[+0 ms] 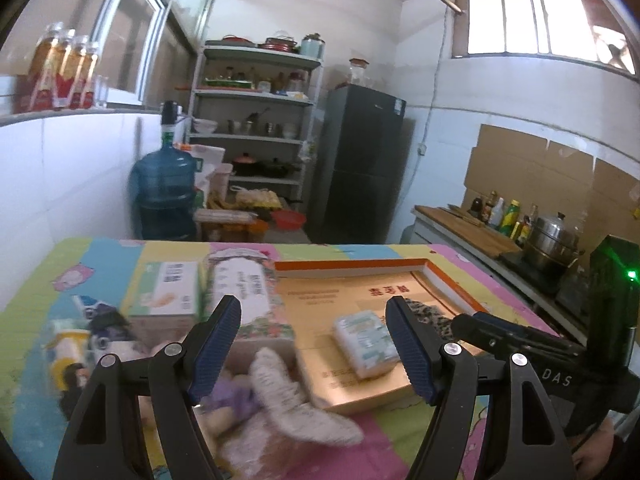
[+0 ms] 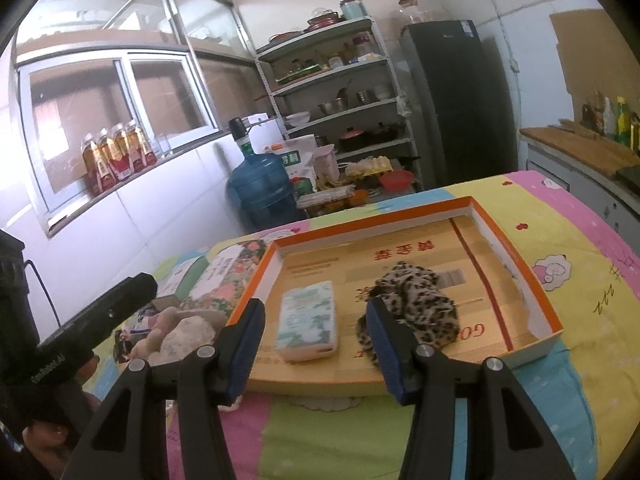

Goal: Organize soft objects
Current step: 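Move both grippers back over the pile of soft items, then grasp the yellow-and-white snack bag with the left gripper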

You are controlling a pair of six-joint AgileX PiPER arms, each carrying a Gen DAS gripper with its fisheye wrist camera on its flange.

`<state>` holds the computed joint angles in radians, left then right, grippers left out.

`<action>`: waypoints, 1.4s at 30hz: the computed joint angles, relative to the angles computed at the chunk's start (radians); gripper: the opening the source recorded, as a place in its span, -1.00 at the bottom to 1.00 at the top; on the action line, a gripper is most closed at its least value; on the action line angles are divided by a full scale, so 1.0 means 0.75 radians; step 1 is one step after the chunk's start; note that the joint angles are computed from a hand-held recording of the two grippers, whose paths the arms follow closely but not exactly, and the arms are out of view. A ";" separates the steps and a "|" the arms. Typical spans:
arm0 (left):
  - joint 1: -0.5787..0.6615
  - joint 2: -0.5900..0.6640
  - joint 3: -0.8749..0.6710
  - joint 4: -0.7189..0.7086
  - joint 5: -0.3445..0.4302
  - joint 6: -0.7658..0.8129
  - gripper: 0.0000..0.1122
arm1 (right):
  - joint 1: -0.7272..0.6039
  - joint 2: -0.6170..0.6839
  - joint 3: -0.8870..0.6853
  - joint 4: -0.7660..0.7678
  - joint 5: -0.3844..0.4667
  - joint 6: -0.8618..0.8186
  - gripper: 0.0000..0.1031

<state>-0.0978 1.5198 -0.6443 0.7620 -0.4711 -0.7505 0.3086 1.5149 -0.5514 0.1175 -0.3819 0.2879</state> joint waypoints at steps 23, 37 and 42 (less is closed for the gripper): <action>0.636 -0.078 0.158 0.502 -0.258 -0.207 0.36 | 0.475 0.090 -0.193 0.958 0.014 -0.867 0.02; 0.864 0.054 0.159 0.593 -0.362 -0.164 0.36 | 0.590 0.222 -0.341 1.141 0.062 -1.056 0.02; 0.856 0.139 0.100 0.581 -0.336 -0.220 0.36 | 0.601 0.257 -0.384 1.179 0.081 -1.099 0.02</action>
<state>0.5442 1.6241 -0.5693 1.1977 -0.7229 -0.9153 0.7593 1.7078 -0.8396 1.0018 -0.3211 -0.5360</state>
